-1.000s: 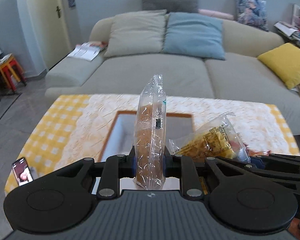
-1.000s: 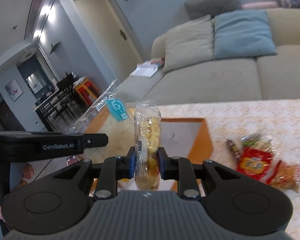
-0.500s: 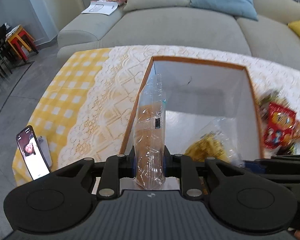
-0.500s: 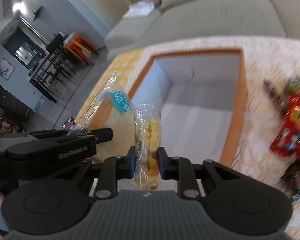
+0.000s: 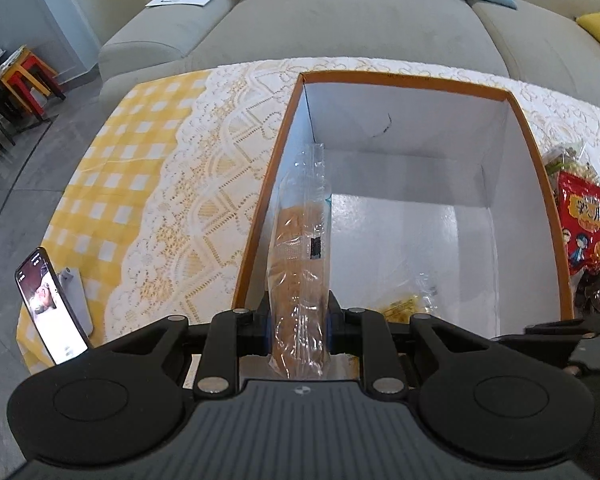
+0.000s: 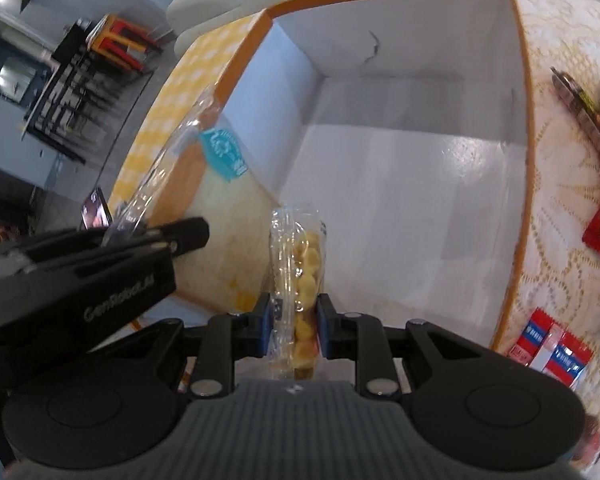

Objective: Organize snacks
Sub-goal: 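Lower the bread bag into the box and open the left gripper while the right drops the puffed snacks in, then move the left gripper to the red sausage stick packet beside the box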

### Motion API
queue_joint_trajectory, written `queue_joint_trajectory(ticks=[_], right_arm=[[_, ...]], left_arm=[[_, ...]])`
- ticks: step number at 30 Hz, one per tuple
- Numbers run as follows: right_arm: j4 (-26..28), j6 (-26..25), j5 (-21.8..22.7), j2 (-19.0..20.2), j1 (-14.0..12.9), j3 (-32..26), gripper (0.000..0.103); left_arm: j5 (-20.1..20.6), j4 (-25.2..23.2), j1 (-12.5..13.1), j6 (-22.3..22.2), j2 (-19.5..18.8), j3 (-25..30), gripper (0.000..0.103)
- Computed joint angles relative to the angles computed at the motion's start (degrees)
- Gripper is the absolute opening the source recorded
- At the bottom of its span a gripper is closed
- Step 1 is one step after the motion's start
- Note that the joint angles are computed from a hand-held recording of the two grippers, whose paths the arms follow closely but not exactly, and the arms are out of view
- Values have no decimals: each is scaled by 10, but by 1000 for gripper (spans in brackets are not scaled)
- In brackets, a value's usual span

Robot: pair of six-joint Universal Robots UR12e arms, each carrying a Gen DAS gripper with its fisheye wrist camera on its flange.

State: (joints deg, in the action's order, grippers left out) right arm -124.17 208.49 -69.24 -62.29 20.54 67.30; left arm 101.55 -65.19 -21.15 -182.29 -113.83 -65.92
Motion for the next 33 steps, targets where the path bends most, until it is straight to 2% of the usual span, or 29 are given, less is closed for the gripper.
queue_joint_trajectory(ticks=[5, 7, 10, 12, 17, 20, 25, 28, 30, 33], right_arm=[[17, -79, -57, -9, 10, -5, 28], [20, -97, -55, -13, 8, -3, 27], [18, -116, -87, -22, 12, 1, 34], [3, -126, -100, -33, 12, 13, 34], [-57, -91, -123, -64, 5, 60, 34], [-88, -62, -127, -78, 0, 83, 35], [-120, -10, -130, -94, -6, 114, 35], [-136, 12, -132, -104, -9, 131, 35], [-144, 17, -133, -109, -12, 140, 35], [-151, 20, -134, -119, -15, 153, 35]], left_arm=[[10, -3, -7, 28, 1, -6, 25], [3, -9, -7, 29, 0, -5, 26], [-10, -17, -7, 32, 1, -3, 27], [-22, -19, -5, 31, 1, -4, 30], [-69, -38, -1, 37, 1, 2, 43], [-80, -39, -2, 38, 3, 0, 45], [-133, -59, 3, 49, 4, 4, 50], [-133, -75, -2, 51, 2, 9, 50], [-114, -76, -7, 49, 1, 10, 50], [-116, -69, -9, 44, 3, 11, 50]])
